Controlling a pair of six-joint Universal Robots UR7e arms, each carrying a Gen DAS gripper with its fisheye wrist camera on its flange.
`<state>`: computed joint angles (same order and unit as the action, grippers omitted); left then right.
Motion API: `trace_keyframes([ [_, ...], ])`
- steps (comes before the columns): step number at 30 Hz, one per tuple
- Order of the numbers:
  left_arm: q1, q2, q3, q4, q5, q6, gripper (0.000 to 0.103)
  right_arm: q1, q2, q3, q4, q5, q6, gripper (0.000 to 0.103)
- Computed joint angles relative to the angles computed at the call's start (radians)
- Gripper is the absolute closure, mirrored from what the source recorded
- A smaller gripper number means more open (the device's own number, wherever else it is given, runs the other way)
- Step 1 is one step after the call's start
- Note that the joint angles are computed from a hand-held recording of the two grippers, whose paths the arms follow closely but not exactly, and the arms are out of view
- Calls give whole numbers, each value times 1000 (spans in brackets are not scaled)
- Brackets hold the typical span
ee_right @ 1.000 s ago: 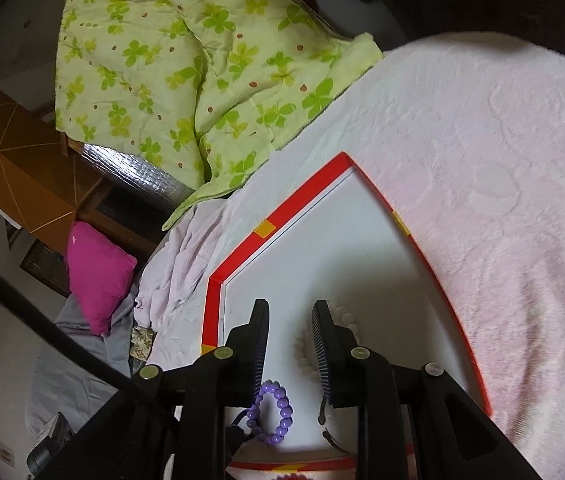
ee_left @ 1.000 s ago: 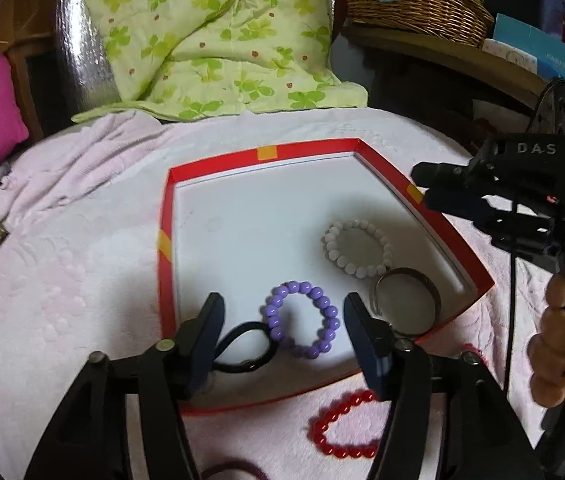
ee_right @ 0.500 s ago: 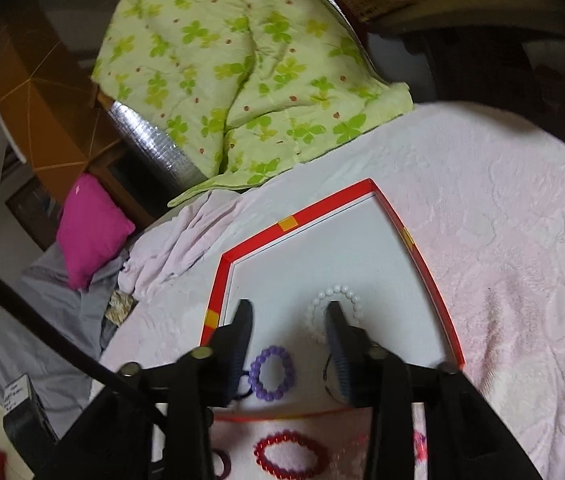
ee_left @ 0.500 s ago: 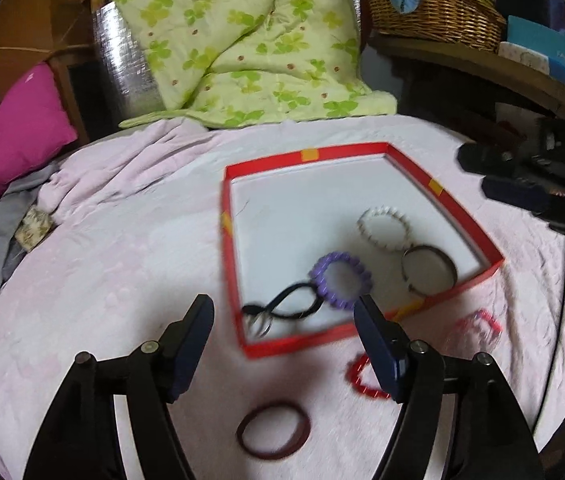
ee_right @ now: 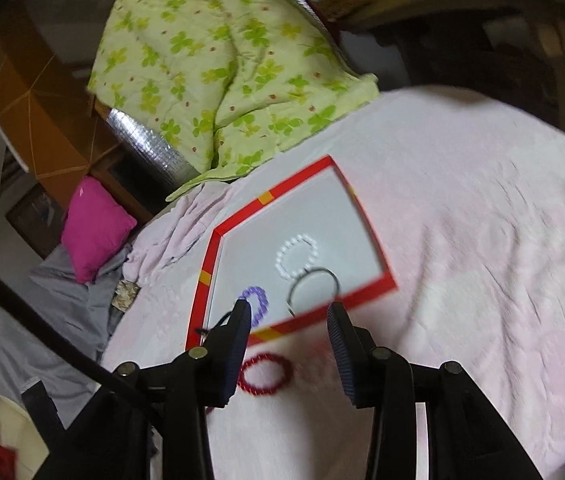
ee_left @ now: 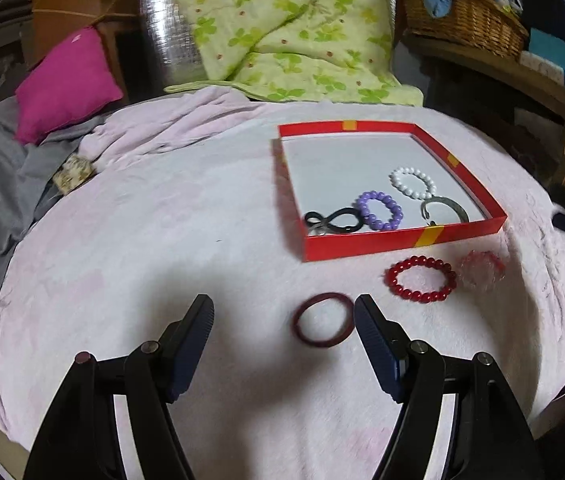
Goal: Organize jewelry
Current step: 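Move the right tool to the pink bead bracelet while the left tool approaches the dark red bangle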
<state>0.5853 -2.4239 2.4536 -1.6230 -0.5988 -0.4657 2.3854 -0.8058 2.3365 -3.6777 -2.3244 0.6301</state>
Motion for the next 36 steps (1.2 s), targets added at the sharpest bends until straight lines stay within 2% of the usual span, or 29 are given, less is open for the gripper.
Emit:
trace_keyframes([
  [3, -30, -59, -22, 105, 6, -49, 30, -19, -39, 73, -39, 40, 54, 60],
  [7, -62, -123, -37, 204, 35, -45, 30, -69, -72, 146, -100, 154, 67, 60],
  [10, -35, -131, -43, 164, 24, 22, 30, -99, -87, 163, -75, 204, 74, 60],
  [14, 2, -125, -45, 93, -1, 69, 30, -138, -64, 167, -106, 263, 102, 60],
  [19, 0, -132, -19, 57, -19, 113, 30, -144, -39, 121, -17, 256, 127, 60],
  [22, 46, -99, 8, -6, -16, 168, 30, -139, -29, 95, 55, 217, 128, 61],
  [26, 97, -77, 21, -118, -43, 233, 30, -158, -16, 96, 59, 194, 117, 61],
  [30, 141, -30, 19, -146, -66, 237, 30, -183, -6, 92, 54, 177, 104, 61],
  [32, 140, -31, 23, -160, -70, 241, 30, -188, -5, 77, 67, 176, 84, 67],
  [36, 150, -16, 29, -179, -74, 235, 30, -176, 10, 29, 128, 133, 31, 71],
])
